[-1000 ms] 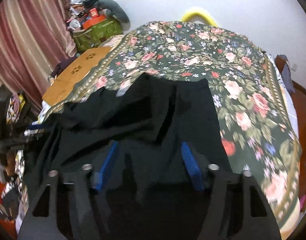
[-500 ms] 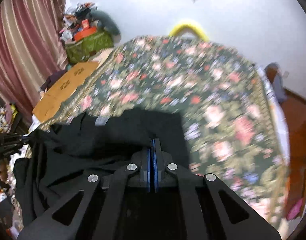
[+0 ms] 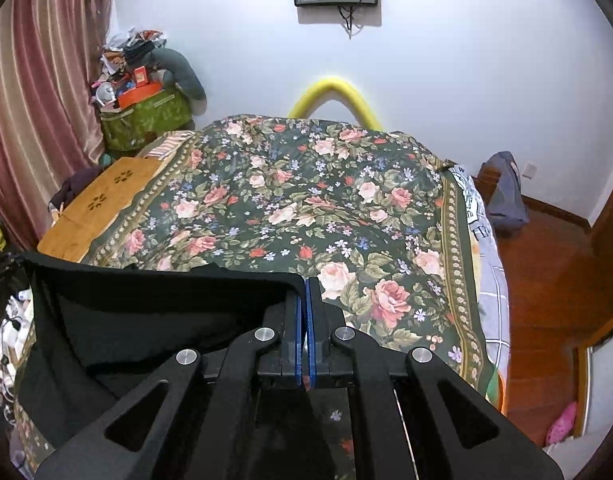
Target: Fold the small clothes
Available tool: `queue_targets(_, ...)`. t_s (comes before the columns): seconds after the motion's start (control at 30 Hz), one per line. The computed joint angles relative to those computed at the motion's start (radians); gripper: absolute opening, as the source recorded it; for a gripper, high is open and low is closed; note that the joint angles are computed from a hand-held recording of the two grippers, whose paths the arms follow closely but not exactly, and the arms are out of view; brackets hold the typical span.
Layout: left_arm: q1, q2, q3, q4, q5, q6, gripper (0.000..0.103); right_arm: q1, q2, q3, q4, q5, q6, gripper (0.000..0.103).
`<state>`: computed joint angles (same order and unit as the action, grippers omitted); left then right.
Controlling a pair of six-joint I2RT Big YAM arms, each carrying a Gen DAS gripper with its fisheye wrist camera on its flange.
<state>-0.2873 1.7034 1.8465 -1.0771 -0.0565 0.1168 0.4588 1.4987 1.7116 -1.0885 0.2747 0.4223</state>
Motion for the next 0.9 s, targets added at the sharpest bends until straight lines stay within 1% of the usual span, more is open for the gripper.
queue_targets(0.13,0.005,0.12,0.094,-0.075,-0.031,-0.027,0.003,-0.032,0.055,0.011,-0.021,-0.037,0.014,0.002)
queue_targets(0.2,0.02,0.19,0.143,-0.126,-0.017,-0.058,0.004,-0.052,0.08,0.006,-0.022,-0.073,0.027,0.003)
queue_targets(0.27,0.03,0.238,0.171,-0.157,0.006,-0.075,0.011,-0.07,0.094,-0.009,-0.018,-0.113,0.052,0.006)
queue_targets(0.3,0.034,0.254,0.174,-0.161,0.013,-0.08,0.018,-0.077,0.093,-0.024,-0.002,-0.131,0.06,0.01)
queue_targets(0.33,0.033,0.26,0.169,-0.156,0.005,-0.08,0.029,-0.081,0.09,-0.037,0.012,-0.141,0.065,0.011)
queue_targets(0.37,0.029,0.26,0.157,-0.143,-0.017,-0.075,0.036,-0.082,0.085,-0.046,0.018,-0.143,0.063,0.012)
queue_targets(0.4,0.023,0.253,0.137,-0.118,-0.054,-0.064,0.046,-0.082,0.077,-0.055,0.026,-0.144,0.052,0.015)
queue_targets(0.43,0.021,0.244,0.12,-0.094,-0.073,-0.049,0.05,-0.083,0.069,-0.063,0.033,-0.139,0.044,0.017)
queue_targets(0.5,0.024,0.218,0.091,-0.055,-0.078,-0.017,0.05,-0.089,0.047,-0.078,0.046,-0.135,0.043,0.032)
queue_targets(0.57,0.029,0.195,0.081,-0.042,-0.073,0.0,0.051,-0.101,0.023,-0.091,0.061,-0.16,0.05,0.039)
queue_targets(0.6,0.032,0.183,0.078,-0.037,-0.072,0.011,0.052,-0.104,0.013,-0.091,0.059,-0.172,0.051,0.04)
queue_targets(0.67,0.035,0.145,0.052,-0.014,-0.072,0.031,0.054,-0.096,0.002,-0.081,0.039,-0.169,0.042,0.04)
queue_targets(0.77,0.034,0.094,0.017,0.011,-0.096,0.061,0.065,-0.061,-0.012,-0.067,0.006,-0.132,-0.001,0.04)
queue_targets(0.8,0.037,0.076,0.006,0.016,-0.086,0.061,0.068,-0.049,-0.021,-0.069,0.001,-0.124,-0.008,0.041)
queue_targets(0.83,0.042,0.061,0.001,0.009,-0.064,0.059,0.068,-0.043,-0.03,-0.074,0.002,-0.126,-0.01,0.043)
queue_targets(0.9,0.044,0.046,0.0,-0.018,-0.04,0.063,0.069,-0.035,-0.051,-0.09,0.012,-0.139,-0.006,0.052)
